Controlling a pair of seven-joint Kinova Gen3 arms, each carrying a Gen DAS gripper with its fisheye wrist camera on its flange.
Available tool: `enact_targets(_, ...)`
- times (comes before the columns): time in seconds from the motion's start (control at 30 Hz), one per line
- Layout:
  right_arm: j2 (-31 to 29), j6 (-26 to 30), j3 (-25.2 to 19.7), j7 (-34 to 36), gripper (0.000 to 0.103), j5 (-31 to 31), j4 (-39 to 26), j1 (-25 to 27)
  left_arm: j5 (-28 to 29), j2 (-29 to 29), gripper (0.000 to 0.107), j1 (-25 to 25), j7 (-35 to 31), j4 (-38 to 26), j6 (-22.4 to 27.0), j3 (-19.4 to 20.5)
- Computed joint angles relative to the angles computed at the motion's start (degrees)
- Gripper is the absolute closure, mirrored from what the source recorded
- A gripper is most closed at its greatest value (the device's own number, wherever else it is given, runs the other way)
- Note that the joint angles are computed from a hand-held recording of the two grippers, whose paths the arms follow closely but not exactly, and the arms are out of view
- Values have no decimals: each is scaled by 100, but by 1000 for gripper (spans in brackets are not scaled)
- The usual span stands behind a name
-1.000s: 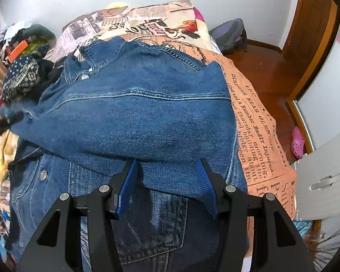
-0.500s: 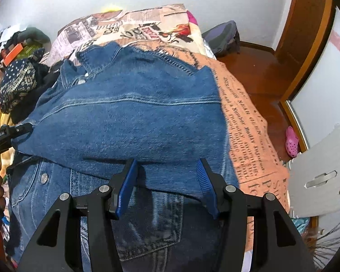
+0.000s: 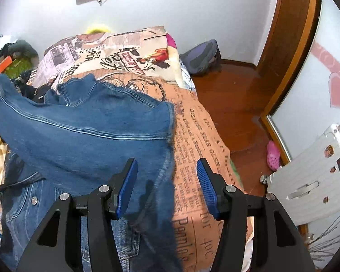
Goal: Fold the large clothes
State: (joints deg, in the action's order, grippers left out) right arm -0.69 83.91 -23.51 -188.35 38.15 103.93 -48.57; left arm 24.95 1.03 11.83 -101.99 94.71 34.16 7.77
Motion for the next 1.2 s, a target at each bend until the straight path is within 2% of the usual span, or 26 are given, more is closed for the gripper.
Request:
enact_targets(0.17, -54, -712, 160, 273, 53, -222, 193, 200, -1058, -72, 94, 213, 191, 377, -45, -61)
enact_targets(0.27, 14, -1120, 233, 437, 53, -467, 290, 349, -1558, 54, 91, 343, 490, 560, 151, -218)
enact_targets(0.37, 110, -1262, 257, 527, 53, -603, 319, 385, -1268, 243, 87, -118, 188, 614, 502, -5)
enact_targets(0.43, 141, -1183, 250, 574, 53, -591, 276, 348, -1024, 368, 85, -182, -133, 679, 737, -88)
enact_targets(0.53, 135, -1082, 275, 776, 53, -604, 190, 329, -1011, 423, 84, -192, -234, 865, 820, -60)
enact_targets(0.67, 77, -1185, 314, 878, 53, -646, 215, 386, -700, 486, 84, -280, -307, 1102, 923, -24)
enact_targets(0.73, 23, -1317, 341, 928, 53, -682, 258, 453, -697, 467, 83, -542, -232, 1221, 819, 261)
enact_targets(0.8, -44, -1460, 363, 956, 53, -724, 297, 542, -1041, 429, 74, -463, 161, 1273, 695, 315)
enact_targets(0.87, -82, -1511, 346, 889, 53, -702, 315, 605, -1507, 296, 44, -34, 598, 1477, 379, -24)
enact_targets(0.9, -84, -1501, 321, 819, 53, -663, 316, 619, -1740, 245, 42, 196, 793, 1570, 247, -207)
enact_targets(0.97, -102, -1498, 288, 702, 53, -590, 333, 642, -2060, 130, 37, 340, 1057, 1734, 115, -295)
enact_targets(1.07, -131, -1502, 259, 618, 53, -527, 366, 678, -2000, 6, 36, -29, 993, 1771, 268, -110)
enact_targets(1.2, -312, -1667, 290, 603, 53, -515, 451, 792, -2111, -68, 35, -161, 1027, 1608, 413, -211)
